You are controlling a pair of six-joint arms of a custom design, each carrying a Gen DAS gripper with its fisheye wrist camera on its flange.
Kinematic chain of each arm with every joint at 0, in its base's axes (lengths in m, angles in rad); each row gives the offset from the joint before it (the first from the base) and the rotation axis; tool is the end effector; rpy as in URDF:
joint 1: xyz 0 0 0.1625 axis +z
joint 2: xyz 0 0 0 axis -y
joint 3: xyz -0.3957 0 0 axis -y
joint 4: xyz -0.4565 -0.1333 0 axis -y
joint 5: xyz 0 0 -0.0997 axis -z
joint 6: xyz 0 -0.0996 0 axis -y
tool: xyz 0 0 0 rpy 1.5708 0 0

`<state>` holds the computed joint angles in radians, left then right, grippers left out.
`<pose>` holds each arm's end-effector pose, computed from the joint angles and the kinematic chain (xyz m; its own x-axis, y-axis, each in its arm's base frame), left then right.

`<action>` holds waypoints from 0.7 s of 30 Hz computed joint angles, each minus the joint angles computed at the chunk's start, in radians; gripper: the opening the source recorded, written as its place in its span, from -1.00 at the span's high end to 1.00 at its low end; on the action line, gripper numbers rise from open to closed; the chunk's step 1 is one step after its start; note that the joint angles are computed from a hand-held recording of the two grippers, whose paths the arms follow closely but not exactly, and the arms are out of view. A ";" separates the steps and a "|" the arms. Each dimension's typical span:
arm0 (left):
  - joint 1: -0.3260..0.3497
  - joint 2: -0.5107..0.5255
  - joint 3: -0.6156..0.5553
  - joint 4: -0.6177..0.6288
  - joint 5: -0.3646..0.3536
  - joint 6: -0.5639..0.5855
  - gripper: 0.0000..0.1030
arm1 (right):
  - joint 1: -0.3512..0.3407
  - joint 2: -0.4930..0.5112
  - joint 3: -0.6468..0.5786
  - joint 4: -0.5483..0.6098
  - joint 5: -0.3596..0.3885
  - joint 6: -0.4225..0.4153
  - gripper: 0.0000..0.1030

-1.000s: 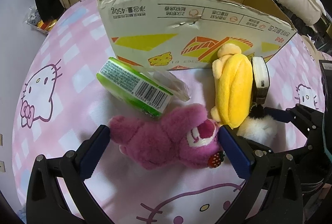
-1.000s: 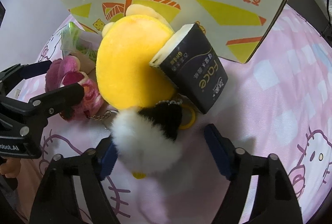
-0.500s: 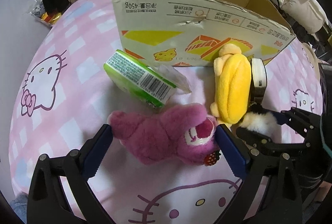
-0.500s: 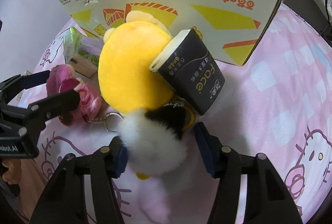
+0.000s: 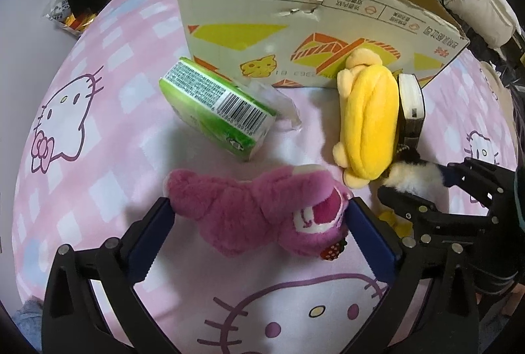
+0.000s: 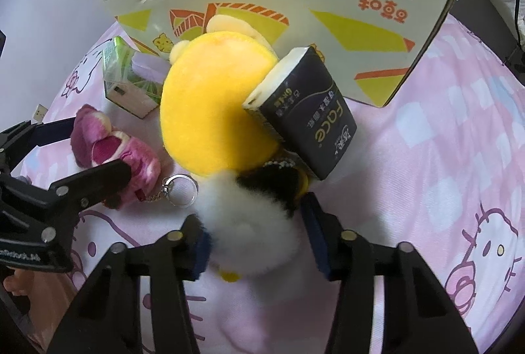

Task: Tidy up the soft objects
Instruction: 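Grasp the pink bear with the left tool while the right tool grasps the white fluffy plush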

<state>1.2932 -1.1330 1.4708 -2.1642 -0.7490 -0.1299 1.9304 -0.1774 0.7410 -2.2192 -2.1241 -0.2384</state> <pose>0.0032 -0.7413 0.3292 -0.7340 -0.1121 -0.6699 0.1715 0.9237 -0.3425 0.3861 -0.7970 -0.0875 -0.7063 -0.4707 0.5288 -0.5325 0.8454 0.0413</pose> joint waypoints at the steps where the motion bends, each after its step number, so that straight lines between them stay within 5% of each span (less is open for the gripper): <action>1: -0.001 -0.001 0.004 -0.005 -0.003 0.001 -0.88 | -0.001 -0.003 0.004 -0.005 0.003 -0.001 0.08; 3: 0.002 -0.003 0.000 -0.010 -0.017 0.005 -0.81 | 0.000 -0.008 0.011 -0.016 0.008 -0.004 0.19; 5: 0.008 -0.013 0.000 -0.016 -0.069 0.002 -0.54 | 0.000 -0.011 0.012 -0.019 0.016 -0.010 0.21; 21: -0.038 -0.056 0.077 -0.101 0.009 0.047 -0.49 | 0.018 -0.098 0.174 -0.316 0.102 -0.130 0.23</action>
